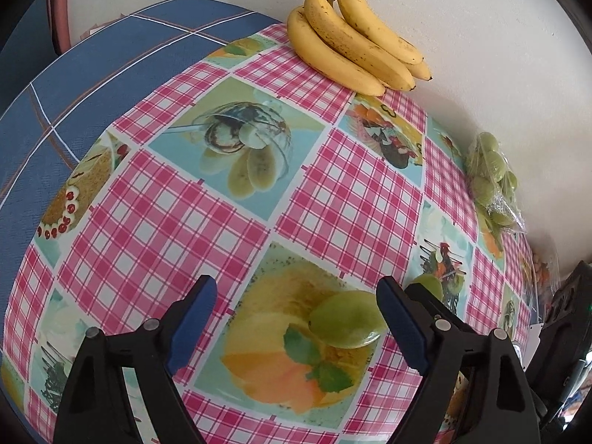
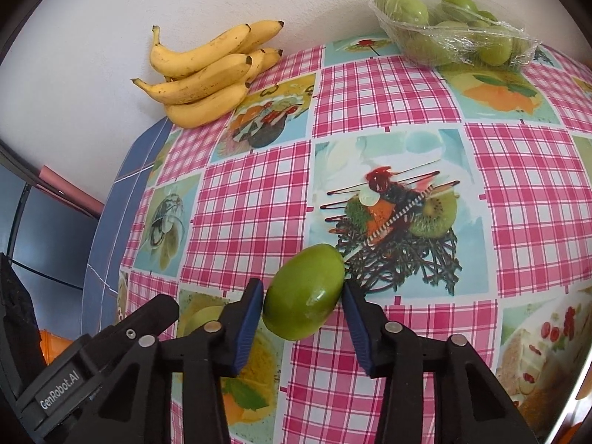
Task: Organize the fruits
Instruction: 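Grasp a green apple with the right tool while the left tool grasps another, then carry both green apples over the steel bowl with both tools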
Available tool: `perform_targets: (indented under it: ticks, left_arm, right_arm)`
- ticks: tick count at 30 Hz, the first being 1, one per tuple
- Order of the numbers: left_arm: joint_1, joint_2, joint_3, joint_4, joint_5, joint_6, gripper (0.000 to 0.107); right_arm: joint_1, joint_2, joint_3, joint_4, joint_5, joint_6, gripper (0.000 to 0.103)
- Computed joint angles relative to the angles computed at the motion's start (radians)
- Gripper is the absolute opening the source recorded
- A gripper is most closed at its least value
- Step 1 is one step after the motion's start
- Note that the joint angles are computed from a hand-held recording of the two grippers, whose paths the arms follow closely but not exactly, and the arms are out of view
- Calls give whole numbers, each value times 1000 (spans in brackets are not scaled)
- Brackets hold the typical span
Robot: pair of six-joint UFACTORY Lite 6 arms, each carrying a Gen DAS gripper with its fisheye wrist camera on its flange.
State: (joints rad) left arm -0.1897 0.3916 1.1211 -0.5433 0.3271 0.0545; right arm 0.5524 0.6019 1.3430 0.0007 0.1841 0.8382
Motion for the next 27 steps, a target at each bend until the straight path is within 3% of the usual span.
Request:
perform_targets:
  ticks: [6, 12, 17, 22, 27]
  left_arm:
    - [-7, 12, 8, -34, 3, 31, 89]
    - [-23, 23, 16, -100, 14, 91, 84]
    - [-40, 26, 16, -122, 20, 111, 80]
    - [-62, 46, 22, -152, 25, 133, 78]
    - [-72, 52, 23, -165, 22, 146, 66]
  right_arm:
    - [-5, -21, -30, 86, -12, -76, 45]
    - [2, -63, -70, 53, 6, -50, 45]
    - [15, -99, -92, -160, 68, 136, 44]
    - [3, -148, -153, -154, 67, 136, 44]
    - [-7, -192, -205, -139, 63, 128, 44]
